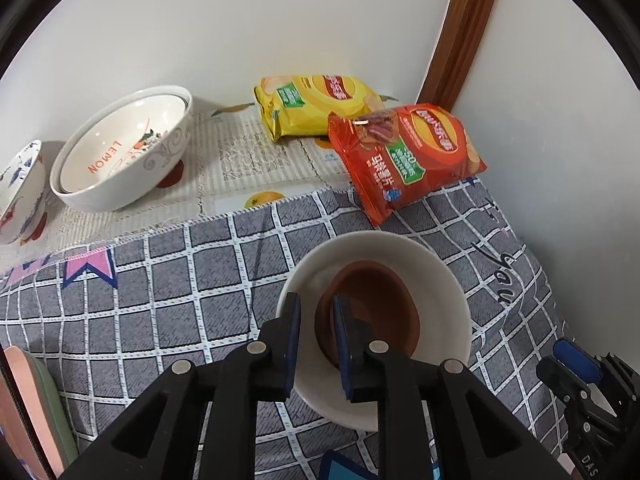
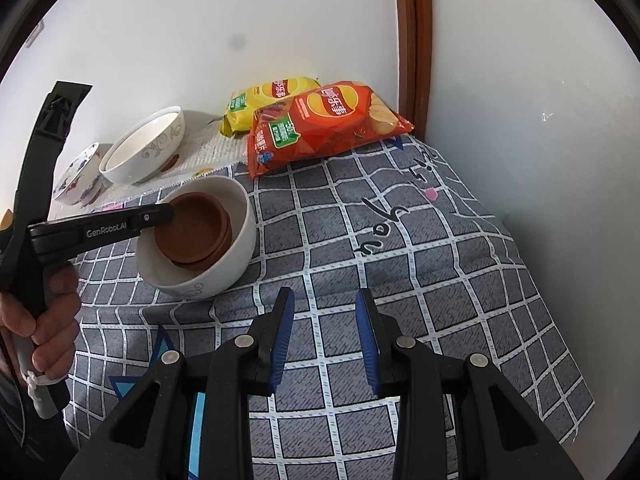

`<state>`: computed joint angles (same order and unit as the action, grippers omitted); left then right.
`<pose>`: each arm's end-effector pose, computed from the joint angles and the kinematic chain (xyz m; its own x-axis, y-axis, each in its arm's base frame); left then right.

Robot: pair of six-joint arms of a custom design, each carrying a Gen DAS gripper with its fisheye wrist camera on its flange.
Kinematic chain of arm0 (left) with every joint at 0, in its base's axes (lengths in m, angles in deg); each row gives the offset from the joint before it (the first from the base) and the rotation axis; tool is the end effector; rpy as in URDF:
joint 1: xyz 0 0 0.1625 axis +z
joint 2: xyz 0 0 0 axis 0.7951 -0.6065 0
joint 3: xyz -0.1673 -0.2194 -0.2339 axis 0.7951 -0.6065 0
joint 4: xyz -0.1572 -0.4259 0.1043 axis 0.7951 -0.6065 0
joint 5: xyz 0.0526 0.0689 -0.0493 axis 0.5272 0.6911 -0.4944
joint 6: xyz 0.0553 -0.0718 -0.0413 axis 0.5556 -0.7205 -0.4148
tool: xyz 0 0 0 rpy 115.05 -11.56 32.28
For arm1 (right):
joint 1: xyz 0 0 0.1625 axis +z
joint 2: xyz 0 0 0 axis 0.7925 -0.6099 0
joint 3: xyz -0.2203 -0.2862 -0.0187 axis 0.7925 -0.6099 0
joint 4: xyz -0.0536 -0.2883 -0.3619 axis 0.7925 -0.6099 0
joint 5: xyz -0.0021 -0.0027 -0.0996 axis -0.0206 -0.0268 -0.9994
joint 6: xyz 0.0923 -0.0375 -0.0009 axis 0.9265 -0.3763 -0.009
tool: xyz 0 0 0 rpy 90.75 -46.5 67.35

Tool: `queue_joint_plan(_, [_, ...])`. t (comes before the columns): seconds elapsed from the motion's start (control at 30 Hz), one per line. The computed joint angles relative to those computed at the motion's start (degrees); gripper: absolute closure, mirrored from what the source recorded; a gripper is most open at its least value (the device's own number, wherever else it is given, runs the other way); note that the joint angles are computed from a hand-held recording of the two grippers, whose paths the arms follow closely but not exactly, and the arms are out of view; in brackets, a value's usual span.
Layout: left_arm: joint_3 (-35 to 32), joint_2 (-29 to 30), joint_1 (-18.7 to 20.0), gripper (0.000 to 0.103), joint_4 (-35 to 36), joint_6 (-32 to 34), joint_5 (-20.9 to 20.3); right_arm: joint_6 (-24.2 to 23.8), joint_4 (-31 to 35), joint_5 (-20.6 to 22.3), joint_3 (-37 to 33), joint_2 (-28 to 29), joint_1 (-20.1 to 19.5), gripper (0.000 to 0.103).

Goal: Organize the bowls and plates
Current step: 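Move the left gripper to the white bowl rim and grasp it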

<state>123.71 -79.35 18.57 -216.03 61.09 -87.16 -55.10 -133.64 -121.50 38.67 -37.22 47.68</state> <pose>-0.0781 -0.8055 0.1185 -0.7464 0.3456 -0.5688 0.5373 0.8173 -0.2084 0.1769 -0.6487 0.0183 -0.7409 0.2961 0.6028 -0.2142 0.7465 -0.6299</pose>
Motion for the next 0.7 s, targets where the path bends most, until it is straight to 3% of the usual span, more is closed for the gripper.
queue_joint_plan(0.17, [0.9,-1.89,-0.44,0.087,-0.05,-0.09,0.14,0.46,1.77,0.62,-2.04,0.44,0.43,0.072])
queue_joint_plan(0.37, [0.31,-1.95,-0.38,0.087,0.55,-0.49,3.89,1.17,4.83,0.74,-6.8,2.6,1.06,0.072])
queue_joint_plan(0.7, [-0.81,-1.3,0.51,0.087,2.25,-1.19,3.22,2.66,9.72,2.08,-13.34,6.28,0.39,0.073])
